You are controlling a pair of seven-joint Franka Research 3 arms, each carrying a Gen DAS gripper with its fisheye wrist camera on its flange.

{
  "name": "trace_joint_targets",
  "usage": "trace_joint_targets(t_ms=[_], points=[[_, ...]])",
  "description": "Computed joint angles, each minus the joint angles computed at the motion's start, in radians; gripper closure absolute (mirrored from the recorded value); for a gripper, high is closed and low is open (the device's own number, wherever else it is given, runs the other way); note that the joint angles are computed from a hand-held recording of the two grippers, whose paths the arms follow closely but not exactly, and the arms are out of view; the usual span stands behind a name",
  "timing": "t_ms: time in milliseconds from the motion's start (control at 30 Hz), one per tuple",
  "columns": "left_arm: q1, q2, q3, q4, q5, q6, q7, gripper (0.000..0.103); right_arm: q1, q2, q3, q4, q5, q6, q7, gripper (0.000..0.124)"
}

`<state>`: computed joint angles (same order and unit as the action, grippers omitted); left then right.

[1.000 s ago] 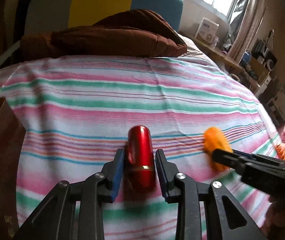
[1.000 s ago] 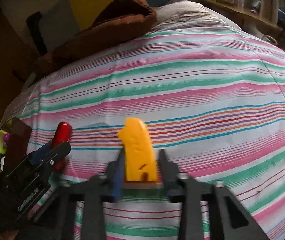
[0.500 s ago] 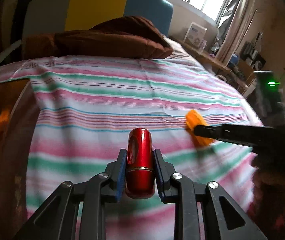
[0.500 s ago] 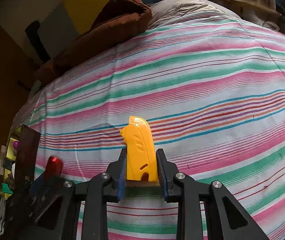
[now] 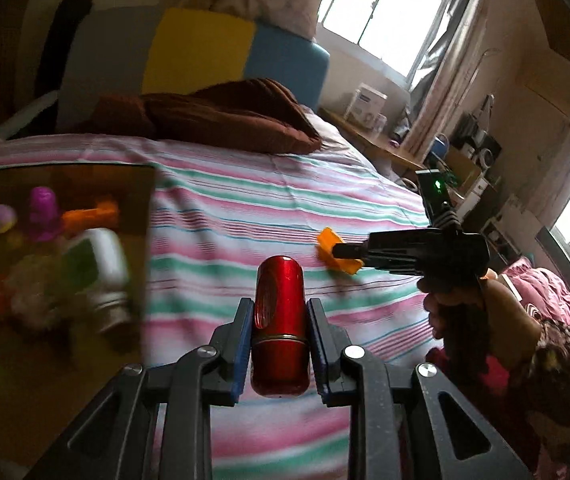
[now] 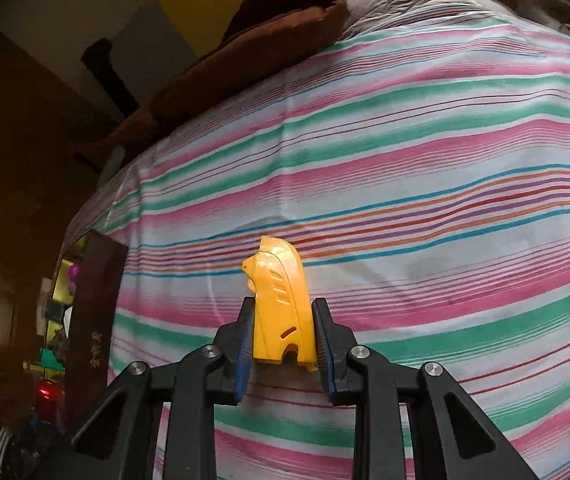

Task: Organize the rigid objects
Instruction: 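Lower the red cylinder into the gold tray, open the left tool while the right tool carries the yellow piece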

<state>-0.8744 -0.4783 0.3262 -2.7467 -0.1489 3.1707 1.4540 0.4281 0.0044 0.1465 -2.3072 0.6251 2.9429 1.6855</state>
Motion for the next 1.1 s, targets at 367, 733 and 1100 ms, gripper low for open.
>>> trace_joint_targets(t_ms=[367,733,1100], points=[[0.407,-0.21,-0.176,-0.174,0.078,-0.103,-0.113,0.077,0.021,0.006,0.017,0.013,0.134,0.033,-0.163,0.096],[0.652,-0.131,-0.3,-0.139,0.166,-0.181,-0.181,0.077,0.036,0.008,0.024,0.027,0.227,0.035,-0.265,0.096],[0.723,-0.181,-0.347,-0.178,0.229,-0.175,-0.298,0.061,0.05,0.001,0.032,0.03,0.262,0.026,-0.313,0.096]])
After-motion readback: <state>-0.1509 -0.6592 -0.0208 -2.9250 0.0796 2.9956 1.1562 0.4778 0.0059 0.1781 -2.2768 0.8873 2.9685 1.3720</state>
